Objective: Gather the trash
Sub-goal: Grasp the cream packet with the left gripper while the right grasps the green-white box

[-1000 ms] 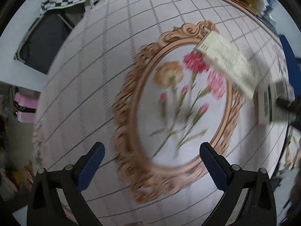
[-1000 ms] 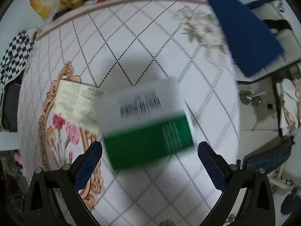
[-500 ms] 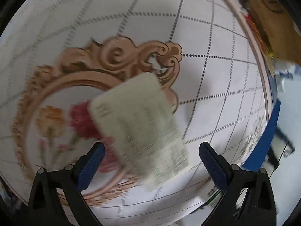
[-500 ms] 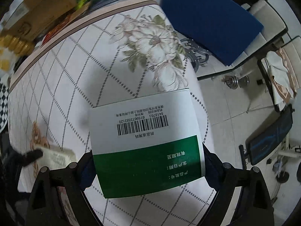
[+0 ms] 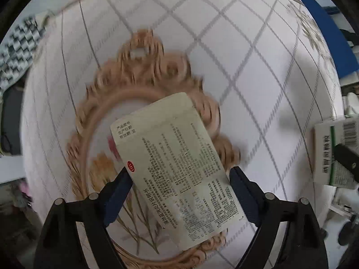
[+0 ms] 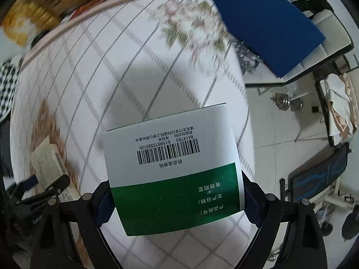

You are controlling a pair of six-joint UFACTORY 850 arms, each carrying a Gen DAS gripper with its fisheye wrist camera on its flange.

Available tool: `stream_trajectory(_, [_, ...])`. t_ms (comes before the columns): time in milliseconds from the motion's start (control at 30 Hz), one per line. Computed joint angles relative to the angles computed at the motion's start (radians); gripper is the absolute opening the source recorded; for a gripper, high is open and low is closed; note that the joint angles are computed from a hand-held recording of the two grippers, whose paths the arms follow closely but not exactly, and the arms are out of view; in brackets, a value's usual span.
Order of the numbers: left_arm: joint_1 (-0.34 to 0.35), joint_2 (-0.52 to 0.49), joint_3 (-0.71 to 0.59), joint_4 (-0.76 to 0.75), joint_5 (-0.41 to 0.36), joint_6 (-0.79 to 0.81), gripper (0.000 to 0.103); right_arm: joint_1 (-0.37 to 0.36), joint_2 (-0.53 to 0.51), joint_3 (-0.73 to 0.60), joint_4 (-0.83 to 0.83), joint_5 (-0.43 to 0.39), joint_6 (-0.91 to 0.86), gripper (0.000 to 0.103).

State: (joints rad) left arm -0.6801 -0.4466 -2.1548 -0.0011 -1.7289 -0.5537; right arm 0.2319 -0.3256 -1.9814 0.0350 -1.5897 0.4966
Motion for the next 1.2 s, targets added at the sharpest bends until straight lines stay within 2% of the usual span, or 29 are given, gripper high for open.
stream_trajectory(67, [0.028,0.073,0.124,-0.066,0.053,-0.083,0.088,0.010,0.026,0.038,0.004,-0.004,-0.006,0.094])
stream_trajectory(100, [0.029,0.110,0.171,-0.065,0.102,-0.117,0.088,0.015,0.037,0.054,0.001,0.000,-0.003,0.094])
stream_trajectory(200, [0.017,0.160,0.235,-0.018,0.138,-0.216,0.084,0.022,0.043,0.067,-0.010,0.001,0.009,0.094])
stream_trajectory(267, [0.007,0.188,0.266,0.008,0.153,-0.244,0.077,0.028,0.039,0.063,-0.028,0.000,0.013,0.094])
stream_trajectory(333, [0.002,0.209,0.287,0.005,0.166,-0.240,0.077,0.039,0.041,0.060,-0.051,0.002,0.008,0.094])
stream_trajectory(567, [-0.104,0.298,0.308,0.146,0.127,-0.214,0.077,0.080,0.088,0.078,-0.114,0.028,0.053,0.091])
stream_trajectory(733, [-0.181,0.347,0.268,0.210,0.088,-0.215,0.077,0.134,0.162,0.111,-0.131,0.055,0.120,0.091])
stream_trajectory(800, [-0.214,0.298,0.177,0.242,0.067,-0.215,0.077,0.172,0.207,0.134,-0.138,0.062,0.156,0.091])
stream_trajectory(833, [-0.207,0.281,0.140,0.250,0.064,-0.198,0.077,0.187,0.226,0.144,-0.143,0.063,0.171,0.091])
stream_trajectory(900, [-0.221,0.291,0.117,0.270,0.062,-0.189,0.077,0.235,0.222,0.096,-0.158,0.035,0.214,0.091])
stream_trajectory(1000, [-0.231,0.332,0.123,0.292,0.073,-0.168,0.077,0.322,0.269,0.090,-0.191,0.014,0.296,0.091])
stream_trajectory(1033, [-0.225,0.352,0.135,0.294,0.081,-0.153,0.077,0.362,0.287,0.086,-0.207,0.002,0.333,0.091])
stream_trajectory(1100, [-0.264,0.414,0.157,0.315,0.073,-0.163,0.077,0.440,0.313,0.073,-0.236,-0.024,0.407,0.091])
stream_trajectory(1200, [-0.326,0.507,0.209,0.333,0.063,-0.182,0.077,0.627,0.354,0.061,-0.312,-0.083,0.584,0.091])
